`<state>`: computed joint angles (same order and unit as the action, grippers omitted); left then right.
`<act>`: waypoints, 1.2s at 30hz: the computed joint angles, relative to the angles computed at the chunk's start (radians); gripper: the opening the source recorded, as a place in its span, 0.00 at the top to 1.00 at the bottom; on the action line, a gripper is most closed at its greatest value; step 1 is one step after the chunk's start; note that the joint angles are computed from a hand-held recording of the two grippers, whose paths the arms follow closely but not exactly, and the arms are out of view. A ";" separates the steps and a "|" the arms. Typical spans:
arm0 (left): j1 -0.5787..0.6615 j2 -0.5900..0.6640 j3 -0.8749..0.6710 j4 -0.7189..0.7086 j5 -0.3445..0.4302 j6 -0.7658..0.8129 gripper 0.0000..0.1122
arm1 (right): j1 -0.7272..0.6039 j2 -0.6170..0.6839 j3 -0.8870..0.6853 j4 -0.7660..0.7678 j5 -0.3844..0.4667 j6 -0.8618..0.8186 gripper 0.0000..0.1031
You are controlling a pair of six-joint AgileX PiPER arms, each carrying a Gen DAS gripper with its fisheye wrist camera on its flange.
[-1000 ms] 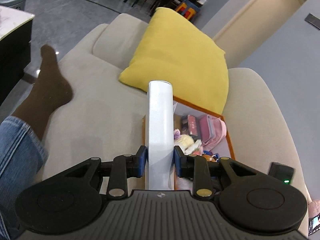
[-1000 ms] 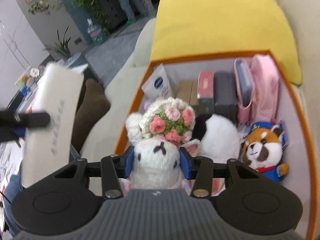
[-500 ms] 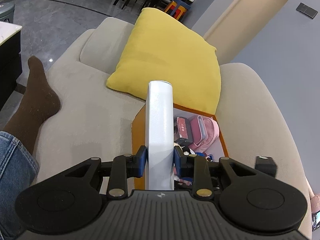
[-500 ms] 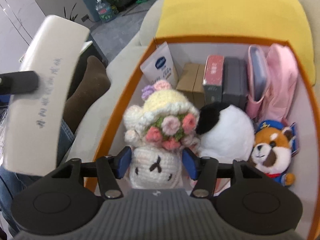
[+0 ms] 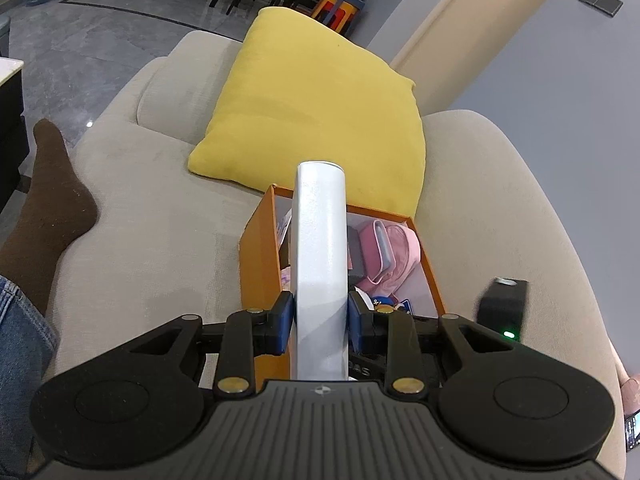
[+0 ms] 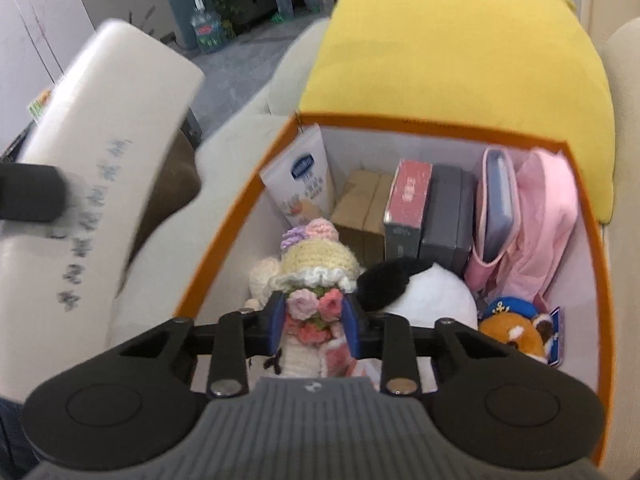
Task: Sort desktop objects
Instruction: 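Carry the bunny and the white tube with both tools over the shoebox, then lower the bunny into the shoebox with the right tool while the left tool lowers the tube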
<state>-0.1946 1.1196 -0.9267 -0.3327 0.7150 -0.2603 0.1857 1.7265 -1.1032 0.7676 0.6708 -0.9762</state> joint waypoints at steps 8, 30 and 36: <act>-0.050 0.046 -0.034 0.017 0.009 0.004 0.71 | -0.058 0.011 -0.018 0.036 0.073 -0.048 0.69; -0.472 0.482 -0.376 0.316 0.269 0.286 0.71 | -0.504 -0.209 0.217 0.461 0.078 -0.348 0.67; -0.457 0.579 -0.436 0.229 0.342 0.512 0.71 | -0.509 -0.185 0.226 0.485 0.099 -0.366 0.67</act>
